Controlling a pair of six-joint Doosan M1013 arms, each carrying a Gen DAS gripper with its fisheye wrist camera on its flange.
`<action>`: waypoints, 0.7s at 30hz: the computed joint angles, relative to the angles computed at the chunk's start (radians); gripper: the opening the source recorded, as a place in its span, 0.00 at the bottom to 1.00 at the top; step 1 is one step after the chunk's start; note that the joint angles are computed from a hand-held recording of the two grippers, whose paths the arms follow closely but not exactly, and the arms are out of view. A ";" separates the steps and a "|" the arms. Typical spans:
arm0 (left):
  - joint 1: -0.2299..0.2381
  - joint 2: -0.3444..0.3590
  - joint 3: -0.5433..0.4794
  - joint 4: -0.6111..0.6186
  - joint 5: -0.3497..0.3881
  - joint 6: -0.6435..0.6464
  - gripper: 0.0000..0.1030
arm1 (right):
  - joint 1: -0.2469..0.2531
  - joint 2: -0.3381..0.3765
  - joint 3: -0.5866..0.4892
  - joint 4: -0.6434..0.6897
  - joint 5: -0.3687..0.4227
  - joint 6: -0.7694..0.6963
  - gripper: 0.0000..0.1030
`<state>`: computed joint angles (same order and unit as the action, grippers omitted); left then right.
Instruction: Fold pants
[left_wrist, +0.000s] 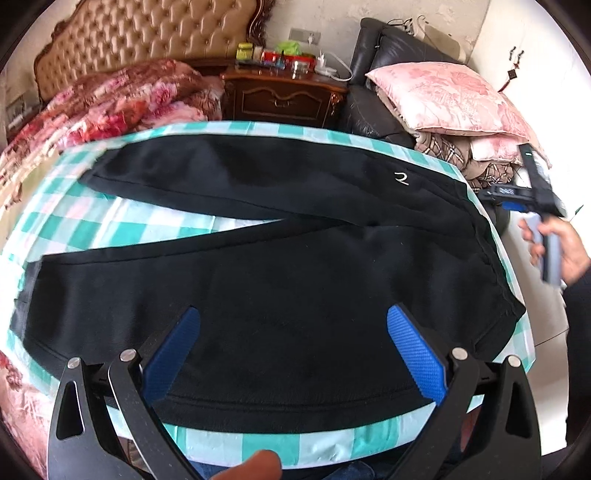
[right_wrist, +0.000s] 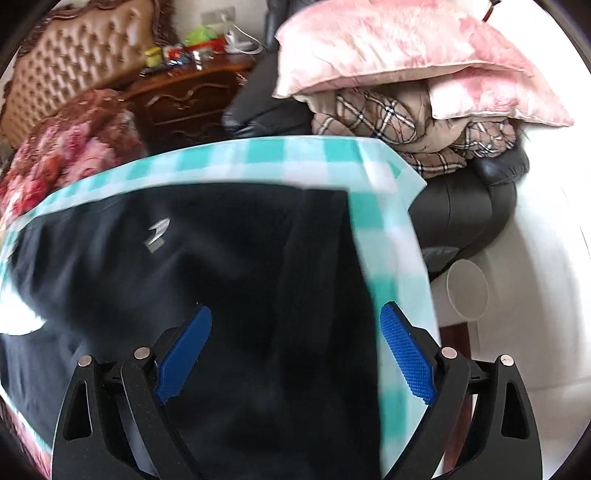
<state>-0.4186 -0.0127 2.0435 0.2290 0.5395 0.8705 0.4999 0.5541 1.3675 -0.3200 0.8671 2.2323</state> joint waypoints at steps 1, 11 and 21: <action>0.010 0.005 -0.003 -0.023 0.001 0.023 0.98 | -0.019 0.018 -0.020 0.039 0.001 -0.037 0.87; 0.073 0.073 -0.055 -0.140 0.021 0.134 0.98 | -0.107 0.145 -0.155 0.229 0.010 -0.254 0.72; 0.144 0.133 -0.109 -0.246 0.016 0.228 0.98 | -0.092 0.106 -0.119 0.274 -0.090 -0.408 0.31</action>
<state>-0.2742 0.1201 1.9345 -0.0174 0.5558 1.0981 0.4078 0.6599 1.2484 -0.0464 0.7772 1.8244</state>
